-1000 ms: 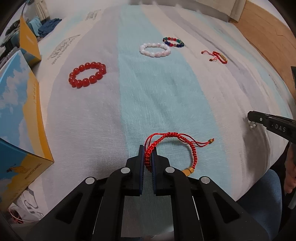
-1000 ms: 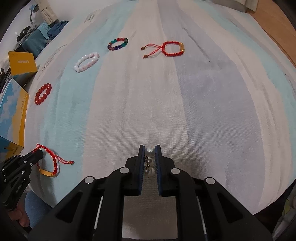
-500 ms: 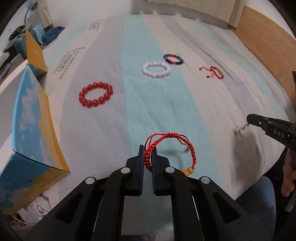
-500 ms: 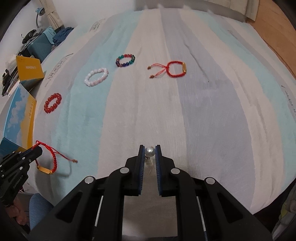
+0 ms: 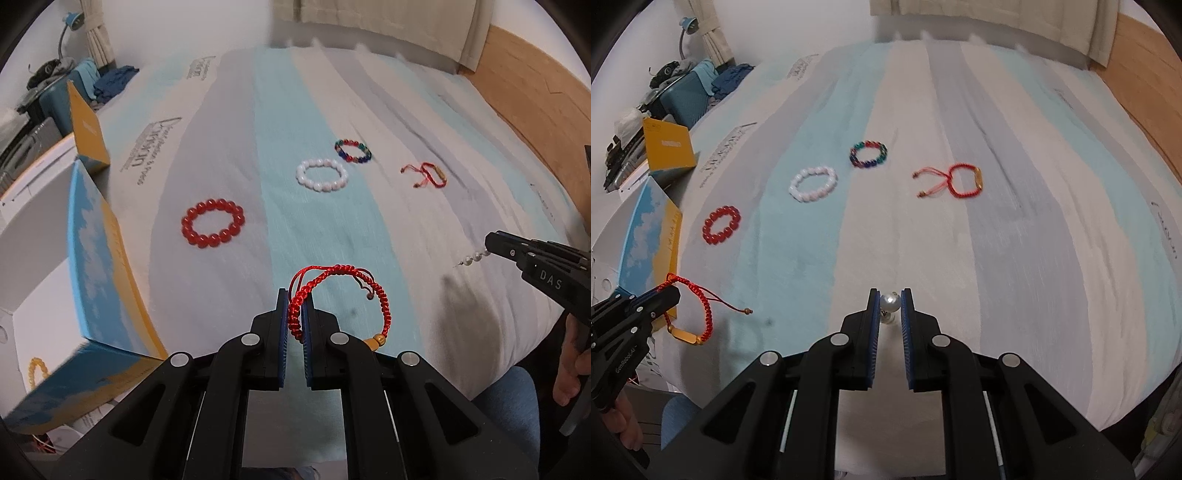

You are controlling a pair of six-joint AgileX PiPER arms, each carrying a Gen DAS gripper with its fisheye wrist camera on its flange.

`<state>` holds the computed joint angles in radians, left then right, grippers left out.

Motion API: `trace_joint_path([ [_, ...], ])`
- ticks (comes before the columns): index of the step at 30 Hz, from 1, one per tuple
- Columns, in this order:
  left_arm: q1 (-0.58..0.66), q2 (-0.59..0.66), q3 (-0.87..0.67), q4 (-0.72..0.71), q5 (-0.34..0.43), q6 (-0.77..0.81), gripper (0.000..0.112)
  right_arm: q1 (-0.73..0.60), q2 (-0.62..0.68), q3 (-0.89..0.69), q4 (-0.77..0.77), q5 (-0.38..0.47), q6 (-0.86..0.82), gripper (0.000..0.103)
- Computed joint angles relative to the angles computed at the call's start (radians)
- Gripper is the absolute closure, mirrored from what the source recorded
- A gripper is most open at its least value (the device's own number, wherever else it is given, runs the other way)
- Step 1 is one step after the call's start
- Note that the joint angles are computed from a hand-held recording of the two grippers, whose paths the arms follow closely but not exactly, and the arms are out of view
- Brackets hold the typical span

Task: Organize jewelry
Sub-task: 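Carry red cord bracelet and pearl pendant over the white box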

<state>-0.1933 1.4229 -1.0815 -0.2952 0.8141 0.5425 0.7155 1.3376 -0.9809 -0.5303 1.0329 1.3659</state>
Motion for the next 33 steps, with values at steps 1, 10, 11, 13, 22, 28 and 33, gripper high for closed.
trace_joint_path([
  [1,0.006,0.0,-0.009,0.001,0.006,0.0,0.107,0.005,0.011,-0.019,-0.004,0.007,-0.001,0.092],
  [10,0.079,0.013,-0.089,0.001,0.063,0.012,0.106,0.041,0.114,-0.177,-0.016,0.05,-0.035,0.092],
  [11,0.09,0.015,-0.097,-0.003,0.069,0.018,0.106,0.046,0.127,-0.197,-0.018,0.055,-0.039,0.092],
  [13,0.115,0.018,-0.114,-0.013,0.083,0.032,0.106,0.052,0.151,-0.237,-0.019,0.065,-0.052,0.092],
  [22,0.225,0.032,-0.182,-0.064,0.141,0.104,0.106,0.083,0.281,-0.442,-0.014,0.106,-0.119,0.092],
  [28,0.315,0.047,-0.244,-0.099,0.191,0.151,0.106,0.11,0.378,-0.598,-0.012,0.146,-0.164,0.092],
  [33,0.403,0.072,-0.31,-0.129,0.239,0.195,0.106,0.133,0.468,-0.746,-0.008,0.18,-0.207,0.092],
])
